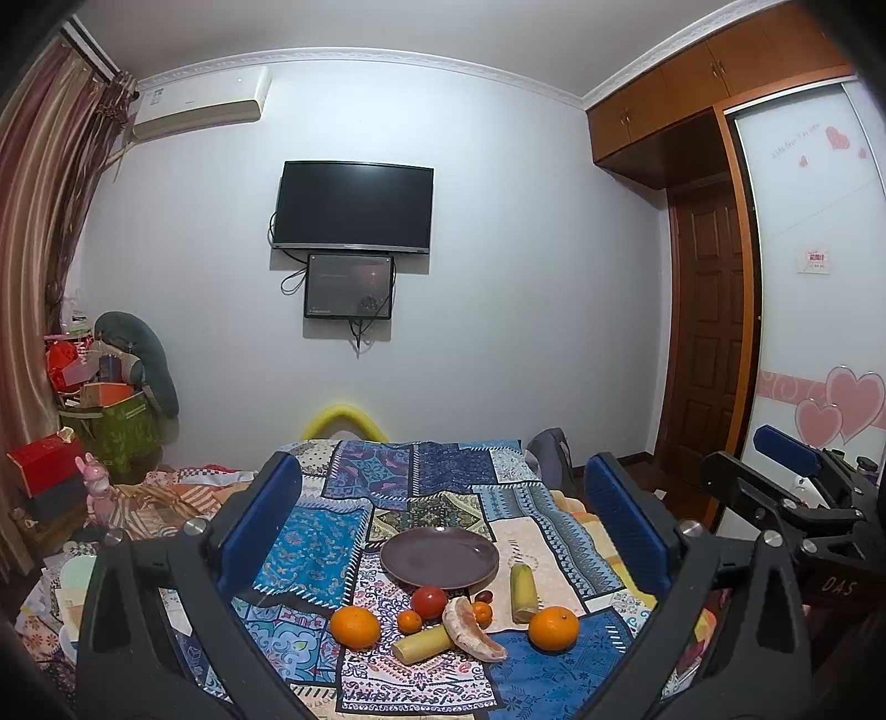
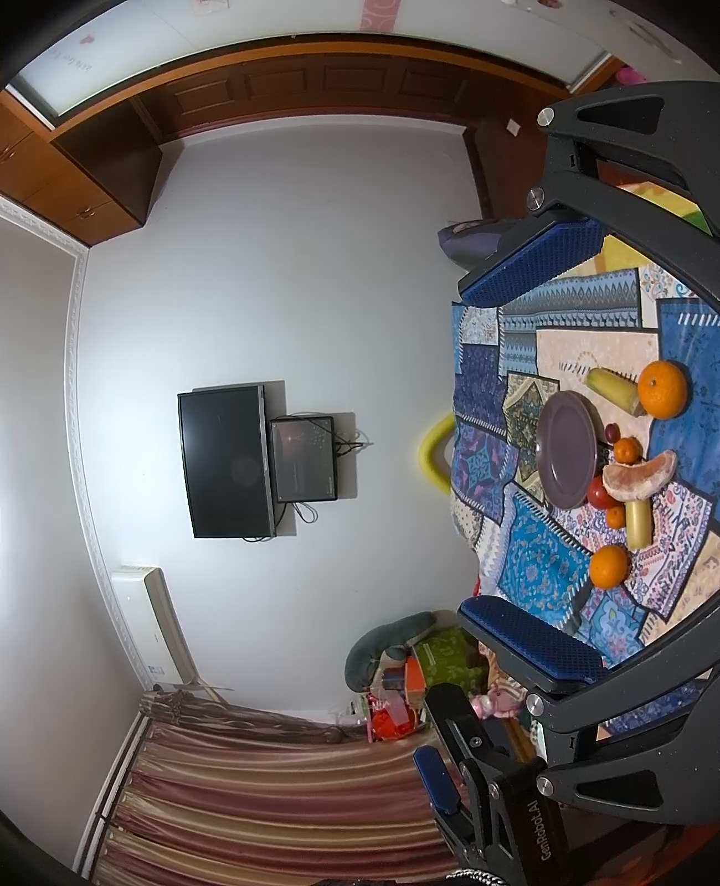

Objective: Organize fruits

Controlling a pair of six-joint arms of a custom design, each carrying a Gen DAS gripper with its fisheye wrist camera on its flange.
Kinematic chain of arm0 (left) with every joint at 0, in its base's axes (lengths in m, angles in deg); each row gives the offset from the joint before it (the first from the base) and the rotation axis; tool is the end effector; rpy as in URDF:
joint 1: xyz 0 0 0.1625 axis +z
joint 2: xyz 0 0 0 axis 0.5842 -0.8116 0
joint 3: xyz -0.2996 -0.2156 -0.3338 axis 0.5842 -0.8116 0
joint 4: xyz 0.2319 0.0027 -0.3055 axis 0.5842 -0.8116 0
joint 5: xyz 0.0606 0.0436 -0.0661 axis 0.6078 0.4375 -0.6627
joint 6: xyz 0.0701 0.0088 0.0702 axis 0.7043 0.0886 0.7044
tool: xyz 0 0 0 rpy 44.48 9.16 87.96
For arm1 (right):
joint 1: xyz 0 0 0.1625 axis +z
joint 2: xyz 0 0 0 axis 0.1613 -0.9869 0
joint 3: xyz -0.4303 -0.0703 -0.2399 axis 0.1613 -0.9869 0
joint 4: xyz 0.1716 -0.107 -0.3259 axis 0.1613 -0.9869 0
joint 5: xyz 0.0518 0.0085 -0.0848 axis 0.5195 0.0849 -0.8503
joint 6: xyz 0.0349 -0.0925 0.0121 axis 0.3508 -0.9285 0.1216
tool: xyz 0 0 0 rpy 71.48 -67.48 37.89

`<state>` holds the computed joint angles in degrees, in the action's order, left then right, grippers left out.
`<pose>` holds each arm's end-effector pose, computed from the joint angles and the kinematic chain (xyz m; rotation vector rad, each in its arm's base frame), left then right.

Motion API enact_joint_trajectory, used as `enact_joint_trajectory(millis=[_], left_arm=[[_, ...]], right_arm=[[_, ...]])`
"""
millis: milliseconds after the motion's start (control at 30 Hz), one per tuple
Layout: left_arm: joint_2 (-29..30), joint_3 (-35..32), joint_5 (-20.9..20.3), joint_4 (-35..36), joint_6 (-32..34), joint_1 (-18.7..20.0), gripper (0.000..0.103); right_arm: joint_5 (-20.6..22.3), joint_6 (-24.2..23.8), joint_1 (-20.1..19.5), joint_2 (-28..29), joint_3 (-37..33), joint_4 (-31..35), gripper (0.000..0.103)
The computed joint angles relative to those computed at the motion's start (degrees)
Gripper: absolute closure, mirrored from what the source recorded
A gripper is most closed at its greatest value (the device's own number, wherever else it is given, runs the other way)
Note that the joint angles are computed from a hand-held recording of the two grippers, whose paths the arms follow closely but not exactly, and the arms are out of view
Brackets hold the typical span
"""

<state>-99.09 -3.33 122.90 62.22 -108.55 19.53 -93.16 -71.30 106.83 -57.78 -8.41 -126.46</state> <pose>-0.2252 -0.6647 0.3500 0.6883 1.9055 -1.6656 0.4442 -0.6677 0.1957 0.9468 -2.1198 1.6176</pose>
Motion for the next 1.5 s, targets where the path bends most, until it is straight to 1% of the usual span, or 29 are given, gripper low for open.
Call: enact_joint_trajectory(millis=[1000, 1500], left_arm=[[0.28, 0.01, 0.22, 0.1, 0.06, -0.11, 0.0], [0.48, -0.67, 0.52, 1.33, -0.18, 0.55, 0.0]], right_arm=[[0.01, -0.16, 0.04, -0.17, 0.21, -0.32, 0.0], [0.07, -0.73, 0.06, 0.03, 0.25, -0.53, 0.0]])
